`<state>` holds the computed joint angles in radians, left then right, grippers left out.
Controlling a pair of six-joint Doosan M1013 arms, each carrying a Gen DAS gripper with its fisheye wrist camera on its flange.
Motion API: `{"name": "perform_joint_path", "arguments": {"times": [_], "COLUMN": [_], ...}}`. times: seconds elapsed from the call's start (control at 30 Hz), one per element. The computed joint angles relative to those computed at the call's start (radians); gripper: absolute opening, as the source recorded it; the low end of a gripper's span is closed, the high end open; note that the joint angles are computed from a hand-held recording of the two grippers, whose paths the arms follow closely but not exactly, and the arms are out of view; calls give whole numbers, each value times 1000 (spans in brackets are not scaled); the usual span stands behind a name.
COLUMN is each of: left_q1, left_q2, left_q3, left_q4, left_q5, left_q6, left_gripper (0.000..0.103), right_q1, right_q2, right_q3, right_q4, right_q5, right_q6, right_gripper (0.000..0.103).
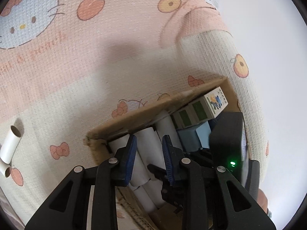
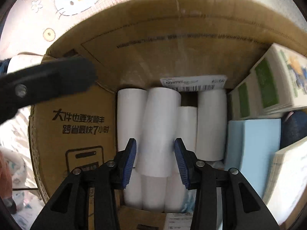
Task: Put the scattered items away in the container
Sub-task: 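Lower the tube among the paper rolls and open the right tool, then withdraw the right tool from the box back toward the tubes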
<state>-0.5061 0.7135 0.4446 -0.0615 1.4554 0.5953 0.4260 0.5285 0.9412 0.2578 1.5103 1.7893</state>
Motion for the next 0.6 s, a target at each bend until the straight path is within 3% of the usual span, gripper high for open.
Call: {"name": "perform_joint_path", "arguments": {"times": [0.2,0.4,0.43,0.6], "left_q1": [-5,-9,-9,-7], "left_q2": [-19,-31,-38,-72], "left_q3": [35,54,65,125], "left_q4": [-2,2,-3,5], "left_q5": [-26,-43,-53,-106], "left_q6": [35,40,37,22], "left_gripper": [31,29,29,29], "right_q1": [3,6,5,-4], "right_q2": [-3,8,7,-11], "right_q3": [3,-15,-12,14], "right_q4": [-15,-46,-46,-23], "right_q5": [-11,27,19,-21], "right_q6": [18,52,50,58], "right_gripper": [38,36,31,31]}}
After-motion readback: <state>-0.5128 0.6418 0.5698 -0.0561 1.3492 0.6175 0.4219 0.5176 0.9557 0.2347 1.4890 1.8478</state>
